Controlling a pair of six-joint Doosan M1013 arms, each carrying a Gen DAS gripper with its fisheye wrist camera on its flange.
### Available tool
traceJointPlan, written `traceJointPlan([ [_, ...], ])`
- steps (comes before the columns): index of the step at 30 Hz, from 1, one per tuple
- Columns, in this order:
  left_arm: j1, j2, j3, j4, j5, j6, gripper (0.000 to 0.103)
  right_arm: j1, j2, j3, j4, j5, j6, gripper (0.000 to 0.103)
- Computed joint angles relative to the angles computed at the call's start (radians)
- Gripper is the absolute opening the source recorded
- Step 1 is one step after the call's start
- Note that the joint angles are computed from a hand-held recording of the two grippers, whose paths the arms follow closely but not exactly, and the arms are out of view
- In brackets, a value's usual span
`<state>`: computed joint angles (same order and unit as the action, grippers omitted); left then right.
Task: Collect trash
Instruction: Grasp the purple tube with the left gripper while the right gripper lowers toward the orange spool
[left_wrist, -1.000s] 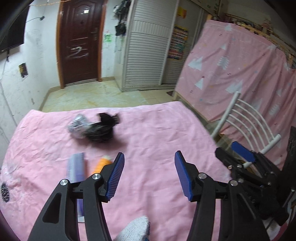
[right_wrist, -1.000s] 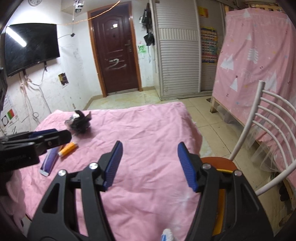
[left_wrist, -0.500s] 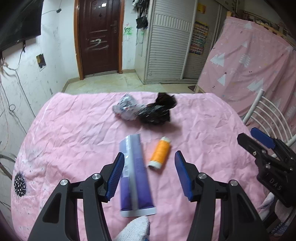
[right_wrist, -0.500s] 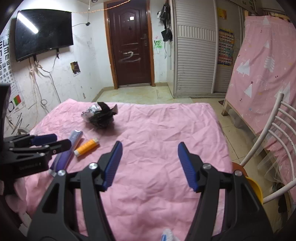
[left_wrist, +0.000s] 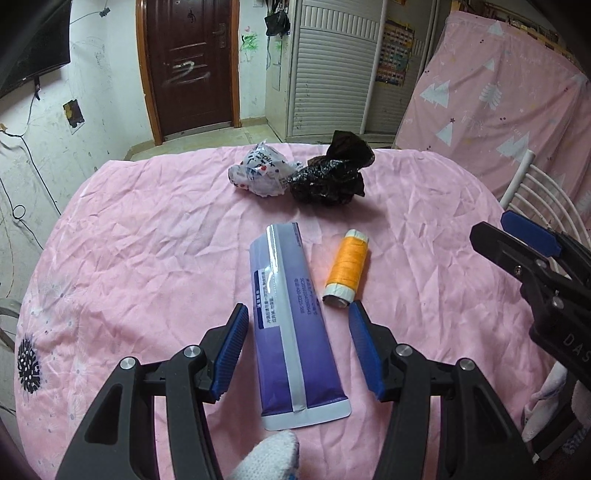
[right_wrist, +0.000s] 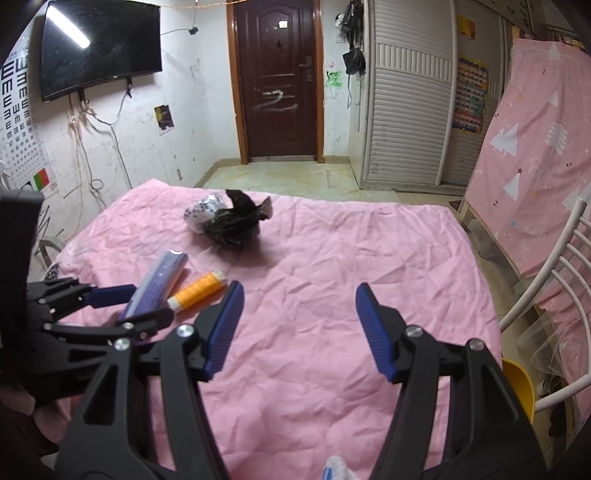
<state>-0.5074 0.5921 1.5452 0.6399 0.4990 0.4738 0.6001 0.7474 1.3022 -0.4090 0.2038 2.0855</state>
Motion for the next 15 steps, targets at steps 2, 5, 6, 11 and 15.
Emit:
traceJointPlan([
  [2,0.001,0.0,0.003,-0.002,-0.008,0.004,0.047,0.003,0.005,-0.008,0.012,0.007,-0.018,0.061],
  [5,0.001,-0.001,0.005,0.005,-0.01,0.005,0.045,0.008,0.011,-0.019,0.038,0.018,-0.052,0.065],
  [6,-0.001,0.0,0.003,0.009,-0.006,0.005,0.045,0.01,0.014,-0.024,0.053,0.022,-0.07,0.066],
  [11,-0.002,-0.004,0.012,0.045,0.005,-0.022,0.029,0.018,0.025,-0.042,0.106,0.04,-0.136,0.069],
  [15,0.002,-0.013,0.027,0.042,-0.018,-0.01,0.024,0.023,0.037,-0.062,0.189,0.061,-0.227,0.071],
])
